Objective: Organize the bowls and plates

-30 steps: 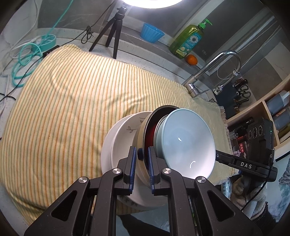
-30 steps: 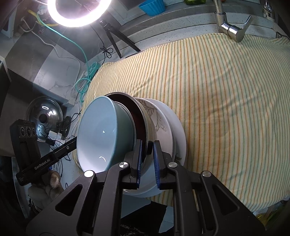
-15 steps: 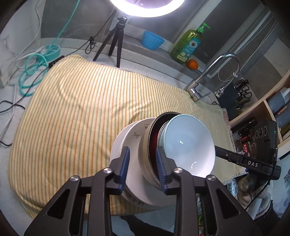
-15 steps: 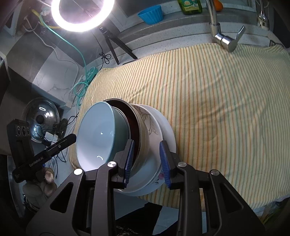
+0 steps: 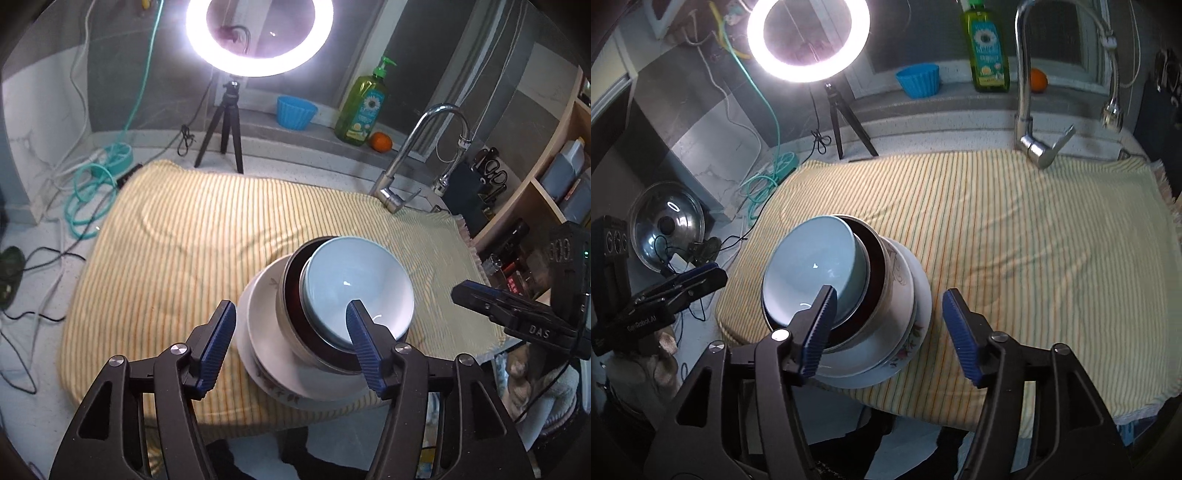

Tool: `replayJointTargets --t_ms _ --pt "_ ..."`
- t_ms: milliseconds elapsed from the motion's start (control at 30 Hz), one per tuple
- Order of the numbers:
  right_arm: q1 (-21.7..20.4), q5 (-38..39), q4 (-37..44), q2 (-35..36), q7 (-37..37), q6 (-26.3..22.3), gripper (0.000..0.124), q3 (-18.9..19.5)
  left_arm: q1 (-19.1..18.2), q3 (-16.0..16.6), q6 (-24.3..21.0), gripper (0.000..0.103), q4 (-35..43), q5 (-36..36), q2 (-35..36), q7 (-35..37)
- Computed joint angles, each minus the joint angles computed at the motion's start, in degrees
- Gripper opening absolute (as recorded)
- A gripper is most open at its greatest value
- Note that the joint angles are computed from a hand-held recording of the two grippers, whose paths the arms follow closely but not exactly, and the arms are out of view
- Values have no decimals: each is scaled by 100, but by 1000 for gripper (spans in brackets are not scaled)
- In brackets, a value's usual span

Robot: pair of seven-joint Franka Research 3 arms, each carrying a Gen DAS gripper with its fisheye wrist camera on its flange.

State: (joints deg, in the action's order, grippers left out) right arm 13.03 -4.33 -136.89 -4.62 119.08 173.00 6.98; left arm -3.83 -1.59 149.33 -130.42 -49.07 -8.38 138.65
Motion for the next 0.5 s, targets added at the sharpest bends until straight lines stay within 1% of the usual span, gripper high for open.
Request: replayJointTargets --t_ms 67,133,200,233,300,500 --pt "-273 -776 -64 -151 627 21 78 198 -28 -39 232 69 -104 23 -120 23" --pt "-498 -1301 -132 -301 1069 77 85 372 -104 -14 409 73 -208 -40 -237 81" --pt "-655 -1575 -176 -412 1303 139 88 505 -168 16 519 78 -282 -13 -329 29" --pt "-774 -1752 -191 -472 1458 144 90 609 -204 43 554 78 -314 -5 -357 28" --pt "-904 -1926 -214 -533 1646 164 91 735 -276 83 637 78 -393 12 -435 18" --pt "-889 -1682 -356 -574 1617 293 91 752 -412 145 812 78 -645 506 -619 -407"
